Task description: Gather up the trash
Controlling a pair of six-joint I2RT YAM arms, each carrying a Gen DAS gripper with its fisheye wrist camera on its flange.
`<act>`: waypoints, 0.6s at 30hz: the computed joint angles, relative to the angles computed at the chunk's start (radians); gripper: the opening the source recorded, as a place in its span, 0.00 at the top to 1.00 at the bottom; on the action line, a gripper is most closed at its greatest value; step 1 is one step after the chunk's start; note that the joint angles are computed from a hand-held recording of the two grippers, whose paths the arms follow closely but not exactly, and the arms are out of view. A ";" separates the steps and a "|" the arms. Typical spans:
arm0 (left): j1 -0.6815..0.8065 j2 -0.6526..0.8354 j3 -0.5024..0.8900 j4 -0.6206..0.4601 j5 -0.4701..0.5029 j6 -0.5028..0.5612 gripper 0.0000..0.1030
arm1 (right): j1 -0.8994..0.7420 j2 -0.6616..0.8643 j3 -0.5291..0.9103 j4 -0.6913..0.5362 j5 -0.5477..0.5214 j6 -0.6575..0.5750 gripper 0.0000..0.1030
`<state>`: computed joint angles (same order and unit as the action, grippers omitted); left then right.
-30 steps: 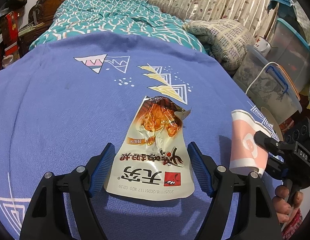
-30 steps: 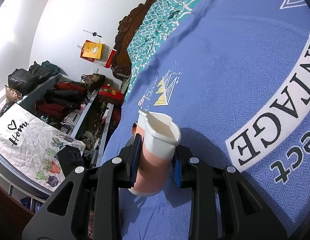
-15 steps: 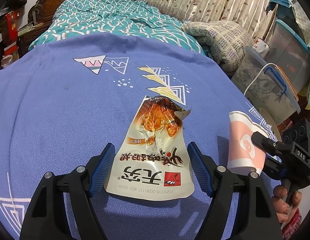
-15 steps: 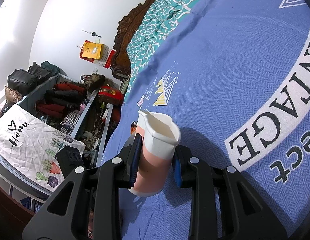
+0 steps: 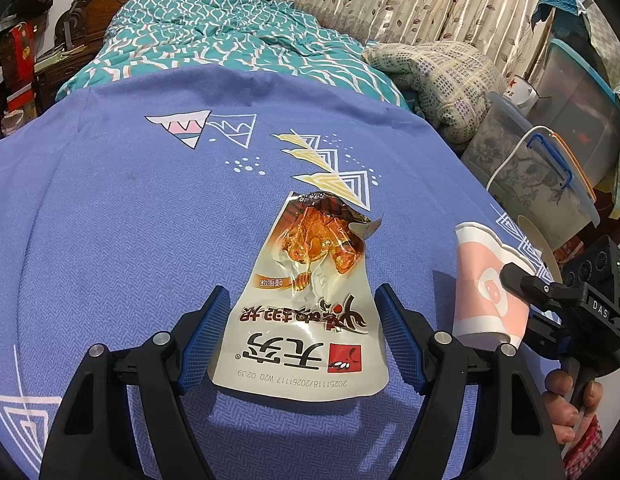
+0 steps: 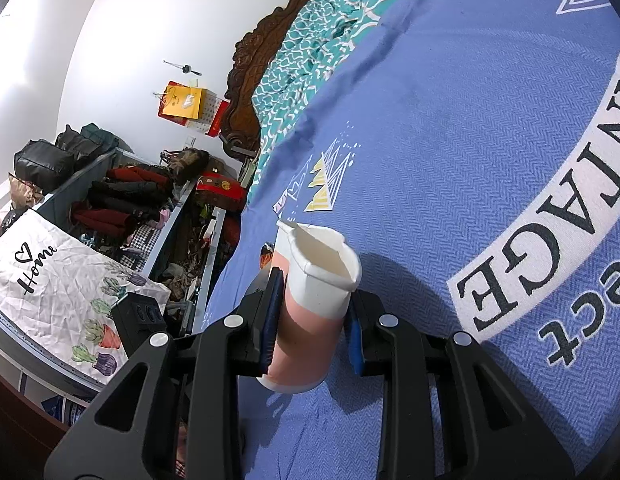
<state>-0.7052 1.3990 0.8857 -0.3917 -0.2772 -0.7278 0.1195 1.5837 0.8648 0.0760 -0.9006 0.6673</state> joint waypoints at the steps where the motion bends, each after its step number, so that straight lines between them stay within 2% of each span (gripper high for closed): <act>1: 0.000 0.000 0.000 0.000 0.000 0.000 0.31 | -0.001 0.001 0.001 -0.001 0.000 -0.001 0.70; 18: -0.001 0.002 0.002 -0.001 0.000 -0.002 0.31 | -0.007 0.000 -0.001 -0.006 -0.003 -0.003 0.70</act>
